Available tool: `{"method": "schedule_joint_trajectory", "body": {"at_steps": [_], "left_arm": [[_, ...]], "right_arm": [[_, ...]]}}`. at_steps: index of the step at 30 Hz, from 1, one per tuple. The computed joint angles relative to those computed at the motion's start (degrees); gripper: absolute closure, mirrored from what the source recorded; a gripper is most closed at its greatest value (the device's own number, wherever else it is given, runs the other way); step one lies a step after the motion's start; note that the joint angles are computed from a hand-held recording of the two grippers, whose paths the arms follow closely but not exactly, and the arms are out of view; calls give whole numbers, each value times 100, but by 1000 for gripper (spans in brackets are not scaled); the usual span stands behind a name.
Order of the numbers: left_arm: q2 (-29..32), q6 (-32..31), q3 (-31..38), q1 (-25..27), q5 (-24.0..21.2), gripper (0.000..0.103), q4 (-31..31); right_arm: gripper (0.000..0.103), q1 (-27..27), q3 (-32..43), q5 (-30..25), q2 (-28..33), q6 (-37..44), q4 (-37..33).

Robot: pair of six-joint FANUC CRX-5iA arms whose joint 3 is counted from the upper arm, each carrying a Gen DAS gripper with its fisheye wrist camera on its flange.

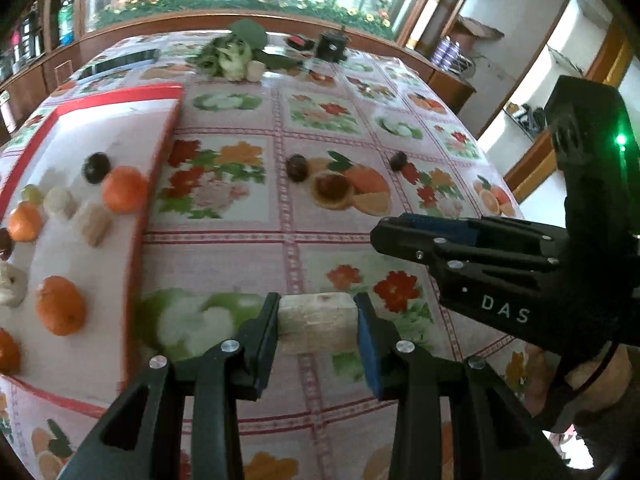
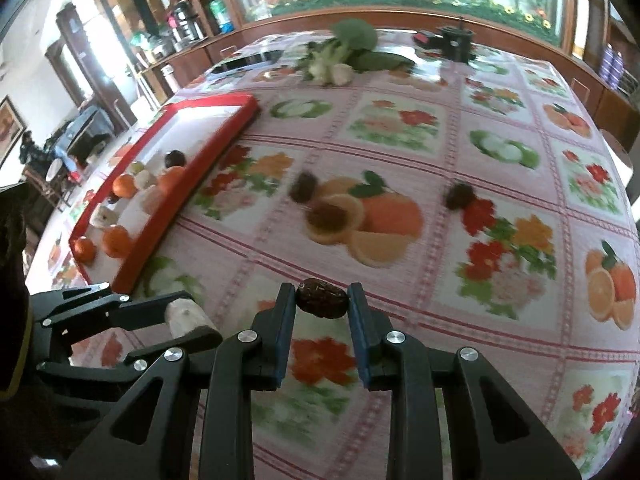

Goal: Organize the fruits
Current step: 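Carry the held rice cake and date over the tray, then lower the rice cake and date into the tray and open both tools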

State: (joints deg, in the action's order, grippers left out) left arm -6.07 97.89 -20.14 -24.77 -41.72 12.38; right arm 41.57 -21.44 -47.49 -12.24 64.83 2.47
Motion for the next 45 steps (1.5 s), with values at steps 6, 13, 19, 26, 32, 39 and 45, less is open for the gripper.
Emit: {"method": "schedule_joint_trajectory", "body": {"at_steps": [6, 13, 19, 26, 32, 39, 45], "left_arm": [[-447, 60, -254, 442, -27, 64, -71], [-758, 234, -257, 1154, -179, 64, -487], [-602, 291, -50, 1739, -255, 64, -778], [-1, 380, 379, 2122, -227, 64, -989], [460, 261, 679, 2186, -248, 64, -961], [751, 301, 924, 2123, -283, 63, -1117], [860, 411, 999, 2065, -318, 62, -1229]], "right_arm": [[77, 198, 412, -22, 364, 58, -16], [77, 368, 1123, -14, 993, 108, 51], [77, 443, 1842, 99, 1676, 73, 130], [77, 507, 2720, -58, 2639, 178, 297], [77, 423, 3144, -245, 3087, 357, 94], [77, 406, 3249, -311, 3234, 470, 116], [77, 404, 3243, -267, 3255, 551, 137]]}}
